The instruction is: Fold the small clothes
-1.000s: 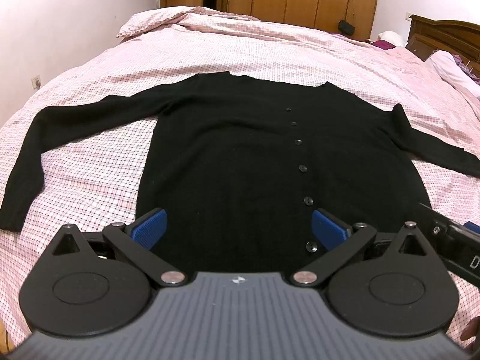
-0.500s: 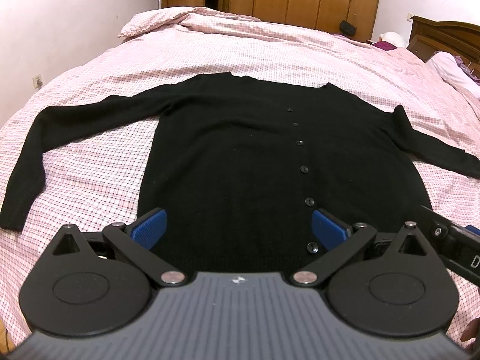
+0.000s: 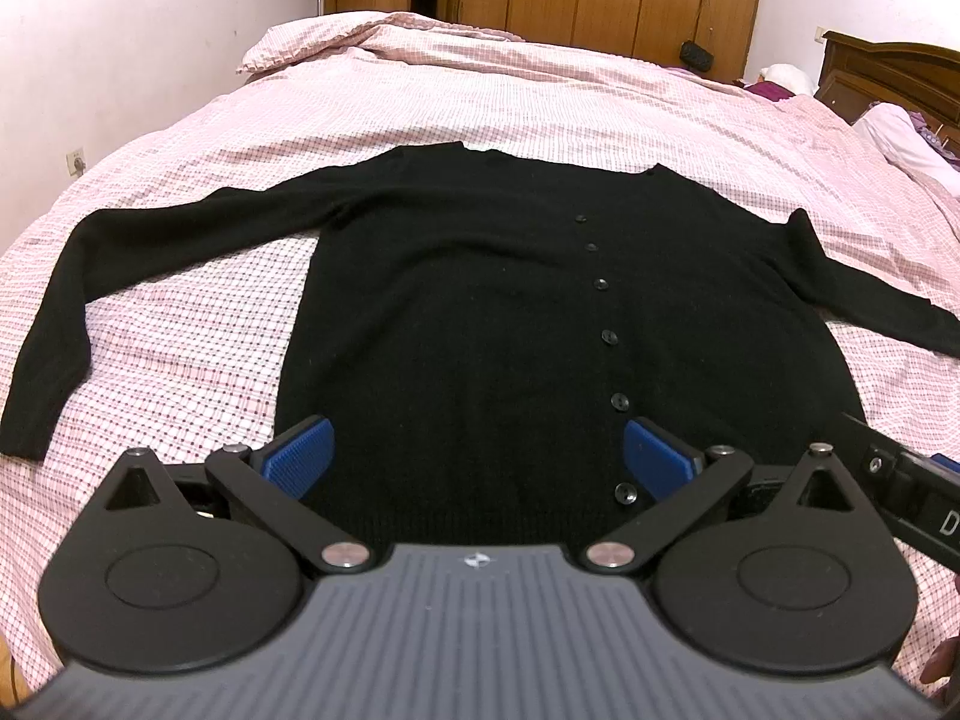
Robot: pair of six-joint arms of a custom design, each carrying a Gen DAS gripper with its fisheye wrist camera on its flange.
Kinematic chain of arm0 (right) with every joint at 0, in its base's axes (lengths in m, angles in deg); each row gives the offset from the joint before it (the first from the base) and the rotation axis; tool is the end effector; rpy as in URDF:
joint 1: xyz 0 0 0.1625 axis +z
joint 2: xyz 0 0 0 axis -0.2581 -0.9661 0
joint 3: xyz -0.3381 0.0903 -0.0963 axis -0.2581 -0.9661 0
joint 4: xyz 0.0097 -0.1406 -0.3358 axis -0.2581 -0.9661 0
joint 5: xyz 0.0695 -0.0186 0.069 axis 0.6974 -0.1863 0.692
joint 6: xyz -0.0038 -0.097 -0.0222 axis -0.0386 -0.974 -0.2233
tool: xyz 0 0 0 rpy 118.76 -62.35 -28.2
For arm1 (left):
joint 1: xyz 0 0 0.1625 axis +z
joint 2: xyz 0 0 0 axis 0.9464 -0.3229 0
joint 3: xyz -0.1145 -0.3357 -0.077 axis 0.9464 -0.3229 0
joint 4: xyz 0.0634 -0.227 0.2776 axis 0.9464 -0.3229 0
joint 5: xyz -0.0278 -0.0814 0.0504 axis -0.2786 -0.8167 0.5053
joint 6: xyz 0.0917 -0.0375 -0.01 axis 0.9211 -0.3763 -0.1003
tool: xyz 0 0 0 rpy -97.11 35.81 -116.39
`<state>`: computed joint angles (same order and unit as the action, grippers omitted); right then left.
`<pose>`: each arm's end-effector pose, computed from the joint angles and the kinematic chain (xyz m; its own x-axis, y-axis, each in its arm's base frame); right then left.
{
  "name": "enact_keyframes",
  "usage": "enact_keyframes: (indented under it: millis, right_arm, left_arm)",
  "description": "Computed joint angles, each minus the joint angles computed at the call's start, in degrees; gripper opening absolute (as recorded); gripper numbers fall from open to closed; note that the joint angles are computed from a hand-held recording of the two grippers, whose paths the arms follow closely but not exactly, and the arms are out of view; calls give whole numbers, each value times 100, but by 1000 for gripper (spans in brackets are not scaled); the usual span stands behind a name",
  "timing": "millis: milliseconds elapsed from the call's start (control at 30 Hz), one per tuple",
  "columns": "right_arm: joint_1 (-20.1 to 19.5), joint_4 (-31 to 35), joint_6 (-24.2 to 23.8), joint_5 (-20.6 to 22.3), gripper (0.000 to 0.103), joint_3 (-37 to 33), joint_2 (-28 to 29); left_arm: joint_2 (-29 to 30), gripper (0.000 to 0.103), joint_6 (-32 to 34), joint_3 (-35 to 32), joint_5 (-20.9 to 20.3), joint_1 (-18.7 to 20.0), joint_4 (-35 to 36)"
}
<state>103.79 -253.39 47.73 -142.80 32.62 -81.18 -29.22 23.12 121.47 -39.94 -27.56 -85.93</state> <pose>0.0670 -0.4723 0.3179 -0.7515 0.4550 0.4777 -0.3017 0.4069 -0.8622 -0.3949 -0.6546 0.0379 -0.7077 0.3296 -0.6250 0.6572 0.6319 -0.4109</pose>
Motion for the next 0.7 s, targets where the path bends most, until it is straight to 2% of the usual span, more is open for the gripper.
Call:
enact_keyframes:
  millis: [700]
  right_arm:
    - [-20, 123, 92, -2, 103, 4, -28]
  left_arm:
    - [-17, 103, -56, 80, -4, 1, -17]
